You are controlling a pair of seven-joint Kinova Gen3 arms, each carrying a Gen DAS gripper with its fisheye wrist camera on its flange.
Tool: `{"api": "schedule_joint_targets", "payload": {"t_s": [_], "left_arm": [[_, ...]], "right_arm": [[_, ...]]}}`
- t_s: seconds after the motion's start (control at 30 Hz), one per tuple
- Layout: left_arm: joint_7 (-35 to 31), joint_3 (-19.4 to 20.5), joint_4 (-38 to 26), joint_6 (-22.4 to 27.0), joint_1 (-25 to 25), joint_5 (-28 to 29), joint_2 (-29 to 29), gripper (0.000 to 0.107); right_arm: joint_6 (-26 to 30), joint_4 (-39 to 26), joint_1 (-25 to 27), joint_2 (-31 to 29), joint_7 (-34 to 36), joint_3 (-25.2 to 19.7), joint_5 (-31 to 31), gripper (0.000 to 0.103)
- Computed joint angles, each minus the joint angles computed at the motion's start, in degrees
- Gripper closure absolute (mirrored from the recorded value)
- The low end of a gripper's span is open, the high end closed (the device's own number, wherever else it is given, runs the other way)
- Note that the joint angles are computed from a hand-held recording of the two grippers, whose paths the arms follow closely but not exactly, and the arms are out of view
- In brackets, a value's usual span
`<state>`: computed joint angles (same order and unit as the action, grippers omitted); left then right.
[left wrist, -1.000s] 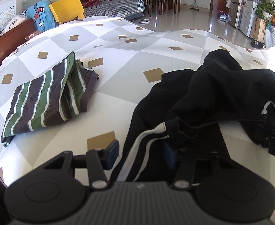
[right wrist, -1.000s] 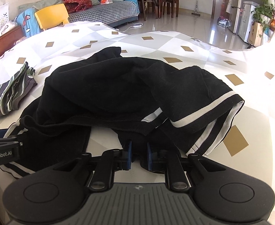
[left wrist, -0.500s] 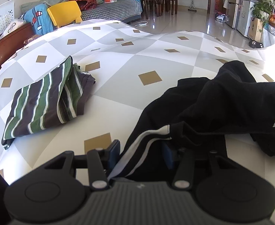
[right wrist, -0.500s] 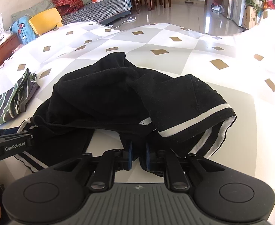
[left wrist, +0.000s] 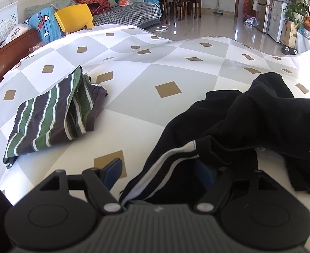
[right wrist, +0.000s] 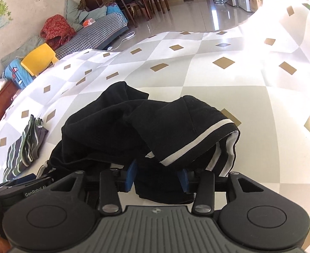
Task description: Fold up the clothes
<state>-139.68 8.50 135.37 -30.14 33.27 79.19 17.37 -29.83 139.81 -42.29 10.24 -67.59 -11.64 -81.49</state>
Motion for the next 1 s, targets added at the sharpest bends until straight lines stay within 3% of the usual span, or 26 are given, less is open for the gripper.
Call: {"api": "schedule_joint_targets", "payload": {"t_s": [0.33, 0.5, 0.67, 0.77, 0.83, 0.87, 0.9, 1.0], "left_arm": [[2.60, -0.60, 0.49, -0.66, 1.14, -3.36, 0.53, 0.024], [3.34, -0.76, 0.41, -1.49, 1.91, -4.04, 1.13, 0.019], [4.60, -1.14, 0.52, -1.14, 2.06, -5.76, 1.35, 0.019], [5.38, -1.46, 0.57, -0.83, 2.17, -6.83, 1.47, 0.023], [5.75, -1.76, 0.50, 0.13, 1.88, -7.56, 1.35, 0.032], [5.78, -1.96, 0.46, 0.69, 1.74, -7.79, 1.24, 0.035], [5.92, -2.11, 0.49, 0.98, 1.72, -8.09, 1.13, 0.039], [4.96, -2.49, 0.38, 1.06, 2.23, -7.64, 0.75, 0.056]], "right_arm": [[-10.34, -0.85, -2.91, 1.42, 0.91, -1.91, -7.38, 0.058], [-10.85, -2.12, -2.72, 2.52, 3.88, -2.45, -8.51, 0.055], [-10.62, -2.23, -2.54, 3.46, 1.90, -2.28, -6.57, 0.054], [-10.74, -2.28, -2.75, 3.96, 1.02, -1.96, -5.00, 0.054], [-11.22, -2.16, -3.18, 4.15, 0.29, -1.82, -3.82, 0.054], [-11.56, -2.09, -3.46, 4.24, -0.05, -1.77, -3.26, 0.059], [-11.90, -2.02, -3.73, 4.33, -0.39, -1.72, -2.71, 0.071], [-14.50, -2.50, -5.37, 4.80, 1.32, -1.66, -3.32, 0.086]]}}
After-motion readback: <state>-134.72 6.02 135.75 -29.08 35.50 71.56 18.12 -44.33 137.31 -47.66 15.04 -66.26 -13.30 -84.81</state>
